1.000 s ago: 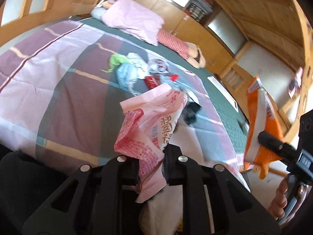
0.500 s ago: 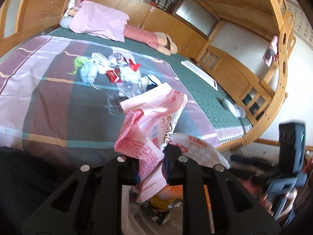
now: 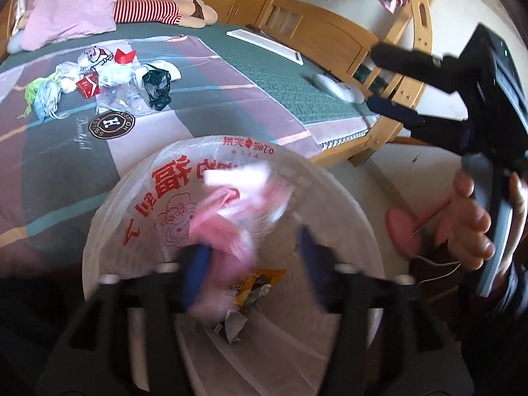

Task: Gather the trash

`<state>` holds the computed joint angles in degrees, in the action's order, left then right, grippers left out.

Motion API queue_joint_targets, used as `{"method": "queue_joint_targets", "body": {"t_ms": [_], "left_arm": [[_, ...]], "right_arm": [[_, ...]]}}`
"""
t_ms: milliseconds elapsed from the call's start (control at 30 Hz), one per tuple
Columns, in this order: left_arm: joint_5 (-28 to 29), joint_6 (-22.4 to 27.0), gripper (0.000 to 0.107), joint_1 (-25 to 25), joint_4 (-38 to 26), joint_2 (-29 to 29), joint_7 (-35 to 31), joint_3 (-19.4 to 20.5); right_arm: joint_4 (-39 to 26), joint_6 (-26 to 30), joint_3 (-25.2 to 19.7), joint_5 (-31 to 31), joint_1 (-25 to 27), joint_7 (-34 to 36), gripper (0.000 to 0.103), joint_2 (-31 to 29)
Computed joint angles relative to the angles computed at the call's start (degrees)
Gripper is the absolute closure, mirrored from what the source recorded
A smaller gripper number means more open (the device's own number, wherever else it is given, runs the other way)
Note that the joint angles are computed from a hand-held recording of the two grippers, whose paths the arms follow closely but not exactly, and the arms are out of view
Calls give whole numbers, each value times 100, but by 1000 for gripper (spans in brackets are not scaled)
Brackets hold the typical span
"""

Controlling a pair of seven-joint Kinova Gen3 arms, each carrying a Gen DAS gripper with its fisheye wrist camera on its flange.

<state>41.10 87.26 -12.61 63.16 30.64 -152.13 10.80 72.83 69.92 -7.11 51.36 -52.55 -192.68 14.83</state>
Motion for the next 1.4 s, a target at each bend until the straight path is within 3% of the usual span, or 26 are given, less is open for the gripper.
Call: {"method": "queue_joint_targets", "body": {"t_ms": [100, 167, 267, 333, 433, 500, 633, 733, 867, 967, 1067, 1133, 1267, 1400], "left_arm": [[4, -423, 31, -206, 309, -174, -70, 209], [197, -889, 28, -89, 600, -419, -146, -104], [831, -1588, 21, 266, 1097, -755, -383, -900], [1131, -2054, 17, 360, 1373, -895, -469, -1113], [1174, -2695, 14, -1, 1604, -1008, -349, -637], [1097, -2917, 13, -244, 1625, -1013, -212, -317], [1007, -3071, 12, -232, 1586, -993, -44, -305], [926, -3152, 12, -209, 1570, -977, 90, -302], [783, -3420, 11, -148, 1623, -978, 235, -309], [609, -3679, 11, -82, 1634, -976, 385, -334], [177, -3678, 10, 52, 1241, -771, 877, -358], [-95, -3497, 10, 270, 710, -436, 1343, -532], [-644, -3234, 10, 415, -352, 222, 2275, -531], [-1253, -3172, 10, 403, -1414, 949, 3154, -289]], "right_arm": [[-201, 420, -551, 303, 297, -159, 15, 141], [-463, 886, -705, 511, 277, -86, 13, 318], [-947, 1585, -172, 666, -254, 437, 4, 686], [-1331, 2051, 246, 820, -638, 791, 4, 1006], [-1898, 2726, 134, 1130, -631, 1166, 4, 1441], [-1959, 2869, 65, 1342, -643, 1287, 4, 1570], [-1648, 2614, 328, 1325, -811, 849, 4, 1464], [-1456, 2165, -48, 921, -376, 860, 4, 1212], [-917, 1233, -721, 492, 324, 122, 4, 788], [-600, 629, -542, 126, 433, -69, 4, 589], [-875, 497, 223, -370, 135, 344, 4, 672], [-1313, 532, 418, -628, 237, 809, 4, 845], [-2375, 646, -301, -688, 1154, 1741, 4, 1423], [-3437, 257, -921, -1042, 2075, 2673, 4, 2208]]}}
